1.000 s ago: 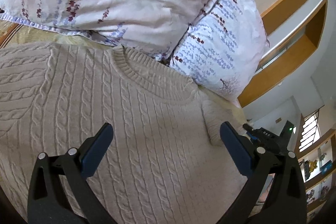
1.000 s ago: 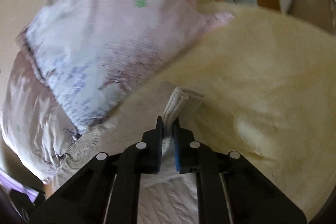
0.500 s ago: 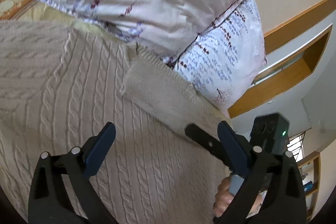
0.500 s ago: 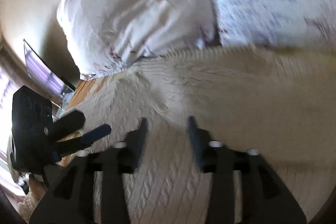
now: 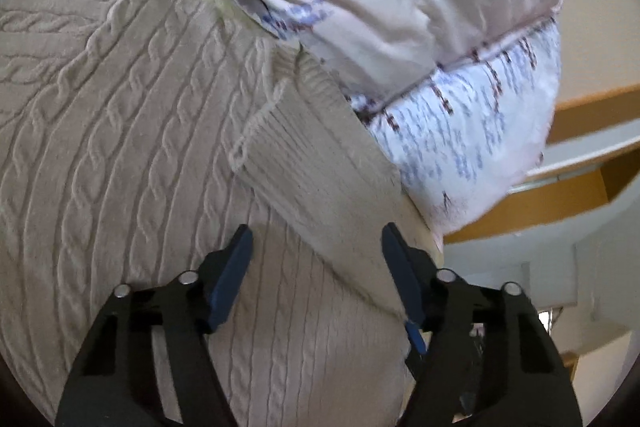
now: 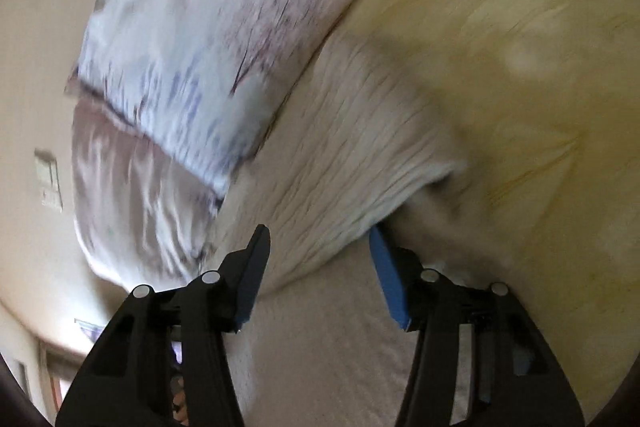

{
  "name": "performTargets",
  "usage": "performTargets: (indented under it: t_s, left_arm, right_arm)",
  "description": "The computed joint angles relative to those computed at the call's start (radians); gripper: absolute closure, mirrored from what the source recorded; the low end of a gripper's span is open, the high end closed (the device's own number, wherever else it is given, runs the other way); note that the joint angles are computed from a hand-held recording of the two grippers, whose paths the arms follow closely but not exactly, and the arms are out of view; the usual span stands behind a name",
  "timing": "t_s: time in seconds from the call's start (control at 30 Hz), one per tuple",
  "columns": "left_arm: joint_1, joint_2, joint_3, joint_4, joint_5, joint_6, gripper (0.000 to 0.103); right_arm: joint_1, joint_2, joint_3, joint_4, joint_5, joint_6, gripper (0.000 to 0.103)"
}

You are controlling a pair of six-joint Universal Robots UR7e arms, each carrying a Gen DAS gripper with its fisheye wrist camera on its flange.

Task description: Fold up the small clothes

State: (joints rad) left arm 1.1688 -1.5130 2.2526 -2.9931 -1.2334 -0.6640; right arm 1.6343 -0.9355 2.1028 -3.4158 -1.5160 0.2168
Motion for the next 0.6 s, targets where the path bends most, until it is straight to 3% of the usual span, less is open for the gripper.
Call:
performTargets:
  t_s: [0.13, 0.37, 0.6]
  left_arm:
    - [0.016, 0.034, -0.031, -0.017, 0.018, -0.014, 0.052]
    - [0.044, 0.069, -0.064, -0.018, 0.047, 0.002, 0.095]
    - [-0.012, -0.032, 0.010, -0.018, 0.065, 0.059, 0.096]
  right_arm:
    - [-0.012, 0.005, 0.008, -0.059, -0.020, 0.015, 0.064]
    - [-0.023, 0.006, 0.010, -0.093, -0.046, 0.009, 0.086]
    - [0.000, 0.008, 0.023, -0.145, -0.071, -0.048, 0.093]
